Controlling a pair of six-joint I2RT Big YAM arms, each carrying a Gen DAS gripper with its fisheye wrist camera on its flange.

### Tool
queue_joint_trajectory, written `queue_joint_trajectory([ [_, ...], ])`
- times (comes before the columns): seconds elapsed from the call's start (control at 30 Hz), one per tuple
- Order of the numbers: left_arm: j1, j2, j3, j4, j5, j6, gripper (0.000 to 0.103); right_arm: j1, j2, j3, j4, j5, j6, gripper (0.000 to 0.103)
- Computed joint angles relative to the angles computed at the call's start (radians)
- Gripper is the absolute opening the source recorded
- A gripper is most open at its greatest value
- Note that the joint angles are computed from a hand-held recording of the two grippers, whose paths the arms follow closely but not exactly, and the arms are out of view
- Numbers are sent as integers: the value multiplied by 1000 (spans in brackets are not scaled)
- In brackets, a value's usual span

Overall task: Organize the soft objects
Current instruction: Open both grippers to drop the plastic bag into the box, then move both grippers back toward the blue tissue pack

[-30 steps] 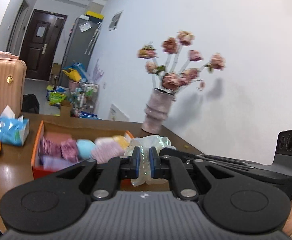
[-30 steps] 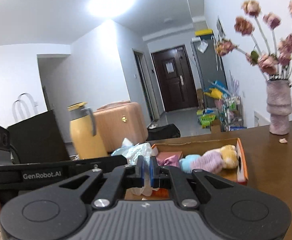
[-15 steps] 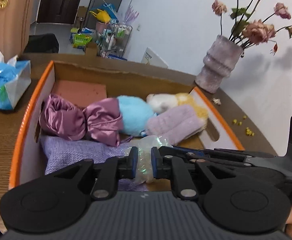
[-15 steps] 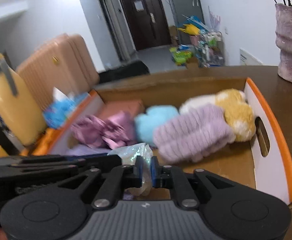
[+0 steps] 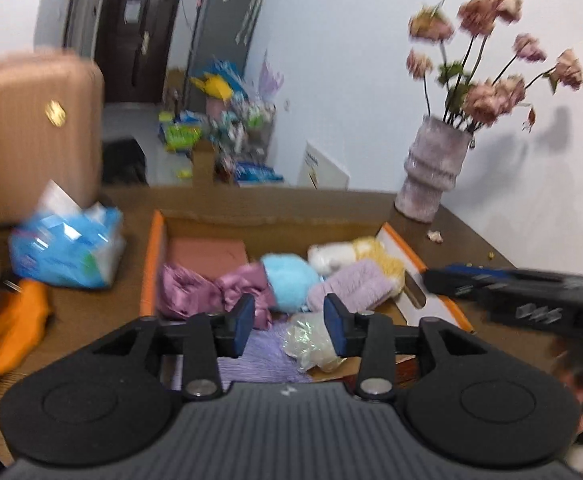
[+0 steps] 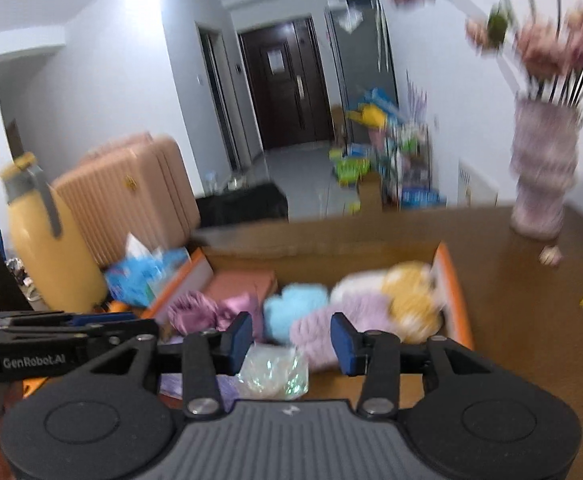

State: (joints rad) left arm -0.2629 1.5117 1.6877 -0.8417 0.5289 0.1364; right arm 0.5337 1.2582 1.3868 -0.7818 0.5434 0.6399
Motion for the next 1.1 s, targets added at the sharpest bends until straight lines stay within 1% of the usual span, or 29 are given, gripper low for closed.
queue_joint_trajectory([
  [0.07,25,-57,-24,2,1,20,45,46,-53,8,-40,86,-24,51],
  [0.1,40,-89,-42,3,5,35,46,77,-80,9,-63,140,-32,52],
  [0.2,76,-169,-87,-3,20,78,47,154,-146,12,-128,251,-34,53],
  [0.3,103,-237,-121,0,47,97,51,218,-182,22,-188,325,5,54],
  [0.37,117,-276,-144,0,59,99,51,261,-196,32,-229,370,42,54],
  [0.47,136,-334,-196,2,73,110,52,337,-211,26,-258,428,93,54],
  [0.5,144,-358,-221,8,75,117,52,363,-214,17,-264,449,115,54],
  [0.57,170,-427,-300,46,82,118,54,437,-225,-14,-285,500,173,54],
  [0.63,209,-501,-390,91,114,122,56,520,-229,-45,-327,554,260,56],
  [0.7,256,-576,-478,124,150,133,58,600,-218,-67,-395,599,373,59],
  [0.73,286,-619,-529,138,173,131,58,650,-200,-72,-467,624,476,61],
  [0.77,314,-651,-567,146,195,124,61,689,-183,-72,-530,636,555,62],
  [0.8,344,-679,-599,139,219,129,63,736,-159,-73,-609,650,665,62],
  [0.87,416,-748,-671,115,277,144,64,818,-107,-66,-760,661,897,64],
  [0.93,486,-790,-719,73,342,169,69,894,-59,-66,-865,653,1082,65],
  [0.97,518,-802,-735,35,372,195,71,920,-43,-68,-895,645,1153,66],
  [1.0,540,-804,-741,-4,396,219,71,941,-33,-73,-904,629,1210,66],
  [1.03,550,-802,-742,-42,405,238,71,956,-28,-79,-891,619,1229,66],
  [1.07,546,-798,-741,-66,400,257,71,959,-32,-90,-854,604,1206,66],
  [1.1,537,-796,-742,-70,386,270,71,951,-34,-96,-823,584,1169,66],
])
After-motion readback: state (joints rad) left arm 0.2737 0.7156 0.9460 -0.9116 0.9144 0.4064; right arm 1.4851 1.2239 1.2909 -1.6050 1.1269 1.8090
